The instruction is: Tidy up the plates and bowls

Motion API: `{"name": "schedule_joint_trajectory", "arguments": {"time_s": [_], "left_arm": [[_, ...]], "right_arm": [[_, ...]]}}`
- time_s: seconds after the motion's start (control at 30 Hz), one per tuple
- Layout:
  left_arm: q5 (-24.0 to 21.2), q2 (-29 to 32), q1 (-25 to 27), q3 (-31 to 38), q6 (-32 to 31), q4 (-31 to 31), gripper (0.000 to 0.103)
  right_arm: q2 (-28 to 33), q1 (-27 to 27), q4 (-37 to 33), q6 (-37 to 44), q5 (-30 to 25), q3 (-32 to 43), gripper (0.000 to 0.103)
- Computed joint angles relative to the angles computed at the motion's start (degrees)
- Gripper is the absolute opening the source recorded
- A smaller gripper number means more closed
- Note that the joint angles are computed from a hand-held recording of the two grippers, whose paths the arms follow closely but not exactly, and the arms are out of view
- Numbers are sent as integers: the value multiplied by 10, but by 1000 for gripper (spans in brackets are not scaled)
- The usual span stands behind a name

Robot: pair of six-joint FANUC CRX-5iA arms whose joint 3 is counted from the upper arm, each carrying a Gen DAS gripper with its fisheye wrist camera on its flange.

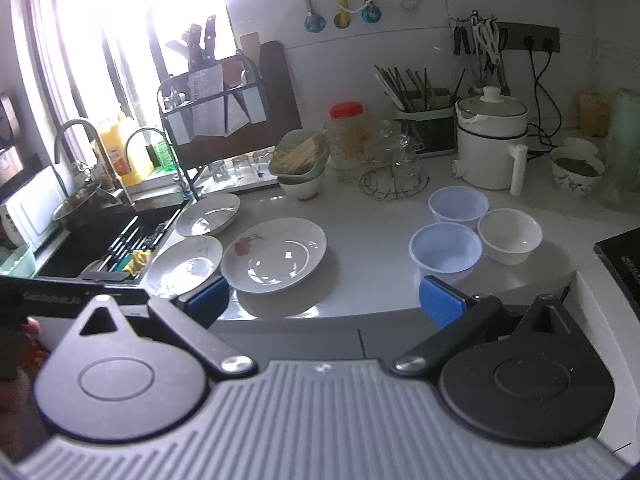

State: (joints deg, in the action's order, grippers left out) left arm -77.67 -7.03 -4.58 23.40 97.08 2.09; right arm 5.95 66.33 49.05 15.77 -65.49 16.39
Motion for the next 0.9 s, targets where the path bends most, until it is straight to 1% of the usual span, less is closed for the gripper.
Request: {"name": "schedule_joint_trajectory", "arguments": {"time_s": [0.1, 0.17, 0.23, 0.37, 0.53, 0.73, 0.77, 0.9], "left_arm": [[7, 2, 11, -8, -7, 11, 101], [11, 3, 28, -15, -20, 29, 101], [9, 9, 43, -12, -36, 39, 101], [8, 28, 71, 0, -70, 59, 101], [-3, 62, 98, 30, -110, 85, 101], [-18, 99, 129, 66, -148, 101, 101], [-24, 106, 134, 76, -156, 101, 101], [-27, 127, 156, 108, -160, 101, 101]], "right_arm": [[10, -2, -4, 7, -3, 10, 103], [18, -4, -5, 2, -3, 17, 103], [25, -6, -10, -7, 2, 23, 103], [53, -9, -27, -3, -6, 60, 103], [99, -16, -42, 8, -22, 124, 103], [151, -28, -72, 25, -26, 201, 103], [166, -31, -78, 29, -32, 223, 103], [214, -42, -98, 55, -43, 298, 103]]}}
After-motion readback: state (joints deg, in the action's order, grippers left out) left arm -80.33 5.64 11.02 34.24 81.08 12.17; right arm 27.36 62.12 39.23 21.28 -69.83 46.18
